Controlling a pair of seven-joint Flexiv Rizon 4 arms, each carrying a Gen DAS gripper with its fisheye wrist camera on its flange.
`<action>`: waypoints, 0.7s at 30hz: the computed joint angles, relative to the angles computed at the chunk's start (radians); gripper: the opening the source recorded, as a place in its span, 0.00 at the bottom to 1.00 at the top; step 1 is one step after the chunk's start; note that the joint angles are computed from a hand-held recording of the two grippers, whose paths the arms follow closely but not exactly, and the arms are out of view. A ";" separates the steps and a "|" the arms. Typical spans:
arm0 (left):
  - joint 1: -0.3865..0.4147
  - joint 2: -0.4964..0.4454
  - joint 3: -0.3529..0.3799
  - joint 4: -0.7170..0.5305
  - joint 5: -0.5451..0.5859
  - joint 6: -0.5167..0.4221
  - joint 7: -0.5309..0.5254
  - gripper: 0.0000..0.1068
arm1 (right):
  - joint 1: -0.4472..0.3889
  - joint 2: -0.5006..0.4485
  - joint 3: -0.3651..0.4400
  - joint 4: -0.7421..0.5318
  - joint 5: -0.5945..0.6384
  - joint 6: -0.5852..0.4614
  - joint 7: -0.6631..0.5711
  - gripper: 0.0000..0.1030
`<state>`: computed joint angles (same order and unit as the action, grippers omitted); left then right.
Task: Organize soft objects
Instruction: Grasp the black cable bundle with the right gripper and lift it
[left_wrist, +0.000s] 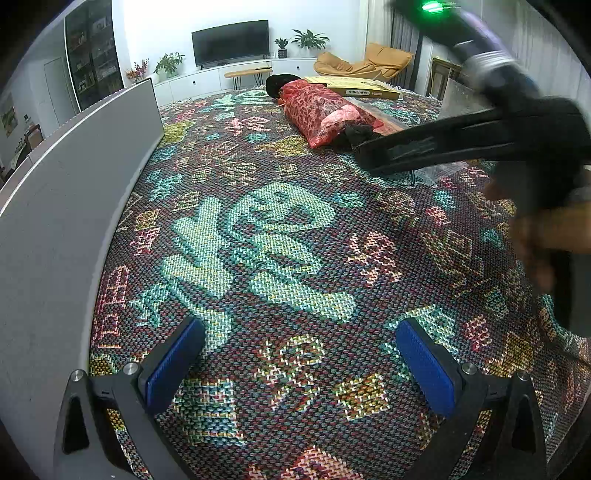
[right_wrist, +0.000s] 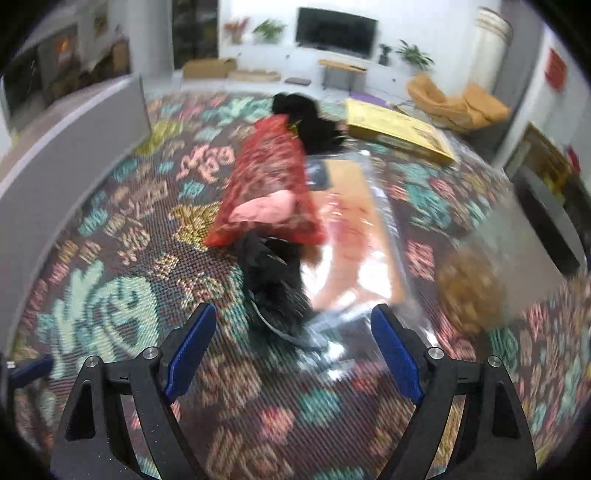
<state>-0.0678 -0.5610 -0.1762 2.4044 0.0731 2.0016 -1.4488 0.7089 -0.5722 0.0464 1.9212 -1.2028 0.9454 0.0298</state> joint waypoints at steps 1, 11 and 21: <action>0.000 0.000 0.000 0.000 0.000 0.000 0.000 0.96 | -0.002 -0.011 0.005 -0.010 0.021 -0.005 -0.011 0.65; 0.001 -0.001 0.001 -0.002 0.002 -0.001 -0.001 0.96 | -0.058 0.211 0.035 0.253 -0.201 0.158 0.436 0.40; 0.001 -0.001 0.001 -0.001 0.003 0.000 -0.001 0.96 | -0.286 0.515 0.122 0.594 -0.225 0.074 0.725 0.40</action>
<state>-0.0663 -0.5624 -0.1757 2.4033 0.0759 2.0021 -1.4499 0.4228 -0.0570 0.1689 2.5151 -1.4276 1.0192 0.7551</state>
